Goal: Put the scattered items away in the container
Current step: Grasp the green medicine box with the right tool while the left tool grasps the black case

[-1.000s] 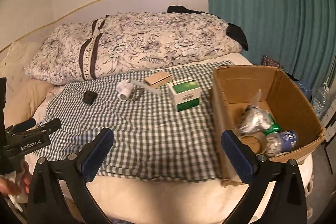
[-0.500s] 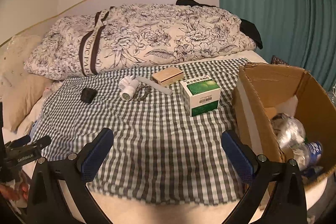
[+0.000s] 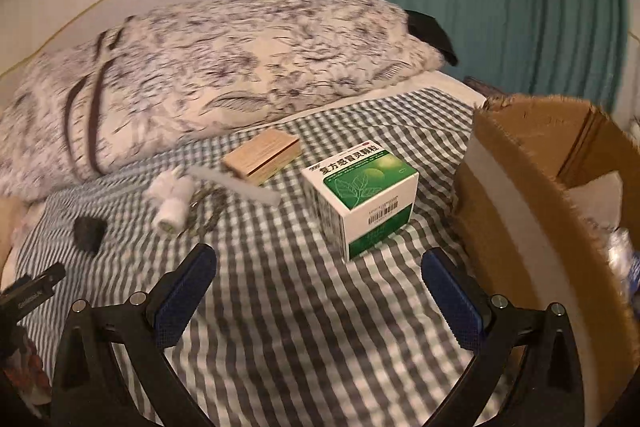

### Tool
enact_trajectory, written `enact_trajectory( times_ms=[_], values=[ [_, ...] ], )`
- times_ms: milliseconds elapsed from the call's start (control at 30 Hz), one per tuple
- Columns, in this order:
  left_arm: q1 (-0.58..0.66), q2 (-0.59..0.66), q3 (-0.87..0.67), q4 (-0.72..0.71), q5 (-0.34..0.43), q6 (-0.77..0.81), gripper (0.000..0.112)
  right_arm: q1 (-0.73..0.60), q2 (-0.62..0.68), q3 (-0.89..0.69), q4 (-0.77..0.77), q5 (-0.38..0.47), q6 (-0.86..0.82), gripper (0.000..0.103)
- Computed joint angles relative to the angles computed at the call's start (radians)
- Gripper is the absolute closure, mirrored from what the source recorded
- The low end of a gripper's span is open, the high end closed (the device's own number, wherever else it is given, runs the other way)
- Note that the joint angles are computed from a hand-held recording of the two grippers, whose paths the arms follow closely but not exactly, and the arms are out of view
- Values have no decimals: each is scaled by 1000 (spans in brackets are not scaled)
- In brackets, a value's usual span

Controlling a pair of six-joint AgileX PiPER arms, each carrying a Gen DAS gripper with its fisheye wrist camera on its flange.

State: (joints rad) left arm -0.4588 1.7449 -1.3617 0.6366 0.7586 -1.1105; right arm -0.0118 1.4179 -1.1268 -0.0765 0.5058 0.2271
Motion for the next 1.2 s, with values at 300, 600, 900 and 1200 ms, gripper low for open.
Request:
enact_trajectory(
  times_ms=[300, 600, 900, 1200],
  values=[
    [136, 202, -168, -75, -73, 113, 11, 56, 242, -152, -339, -18, 595, 0],
    [180, 330, -293, -206, -112, 250, 11, 157, 459, -349, -732, 162, 1106, 0],
    [173, 382, -355, -192, -45, 264, 49, 143, 613, -550, -692, 375, 995, 0],
    [129, 282, -262, -107, 31, 247, 58, 76, 501, -412, -609, 222, 750, 16]
  ],
)
